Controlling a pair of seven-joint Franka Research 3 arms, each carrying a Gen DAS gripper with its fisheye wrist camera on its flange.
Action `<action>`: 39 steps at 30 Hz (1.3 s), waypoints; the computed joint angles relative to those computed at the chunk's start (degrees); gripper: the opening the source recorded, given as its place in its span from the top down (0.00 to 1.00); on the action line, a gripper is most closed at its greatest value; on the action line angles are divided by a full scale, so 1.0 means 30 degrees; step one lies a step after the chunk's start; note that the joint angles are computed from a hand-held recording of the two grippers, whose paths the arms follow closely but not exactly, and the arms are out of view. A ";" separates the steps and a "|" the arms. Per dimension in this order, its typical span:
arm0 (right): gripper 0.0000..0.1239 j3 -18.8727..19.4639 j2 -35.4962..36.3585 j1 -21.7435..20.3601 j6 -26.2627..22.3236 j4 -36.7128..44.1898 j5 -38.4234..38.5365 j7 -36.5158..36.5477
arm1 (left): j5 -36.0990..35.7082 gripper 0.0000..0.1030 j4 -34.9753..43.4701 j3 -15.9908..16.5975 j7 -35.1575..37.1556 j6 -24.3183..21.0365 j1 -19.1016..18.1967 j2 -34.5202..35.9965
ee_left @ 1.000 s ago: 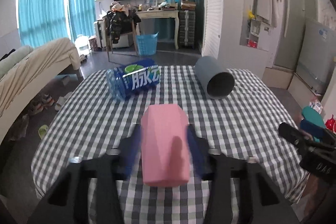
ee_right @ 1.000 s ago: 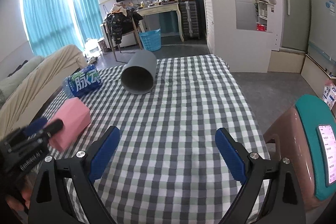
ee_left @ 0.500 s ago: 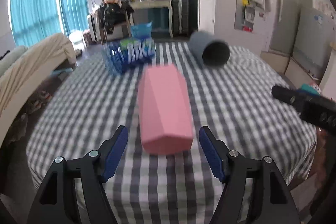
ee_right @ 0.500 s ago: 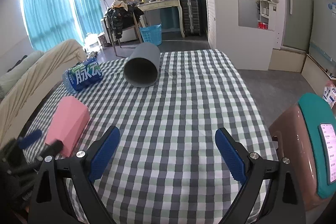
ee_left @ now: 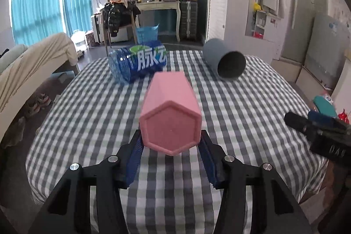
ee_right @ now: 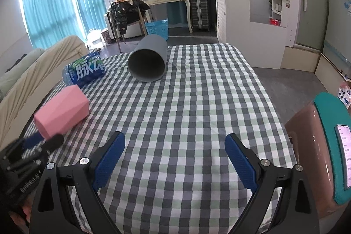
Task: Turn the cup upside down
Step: 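Rotate the held pink cup with the left gripper so its opening faces down, then lower the cup onto the tablecloth and open the left gripper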
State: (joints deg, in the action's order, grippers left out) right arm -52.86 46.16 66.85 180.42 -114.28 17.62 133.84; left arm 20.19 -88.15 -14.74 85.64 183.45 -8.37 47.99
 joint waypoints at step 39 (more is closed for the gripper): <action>0.25 -0.0215 0.0473 0.0002 -0.0596 0.0927 -0.1283 0.0626 | -0.2246 0.50 0.6415 -0.1266 0.2344 -0.1987 -0.0005 0.3155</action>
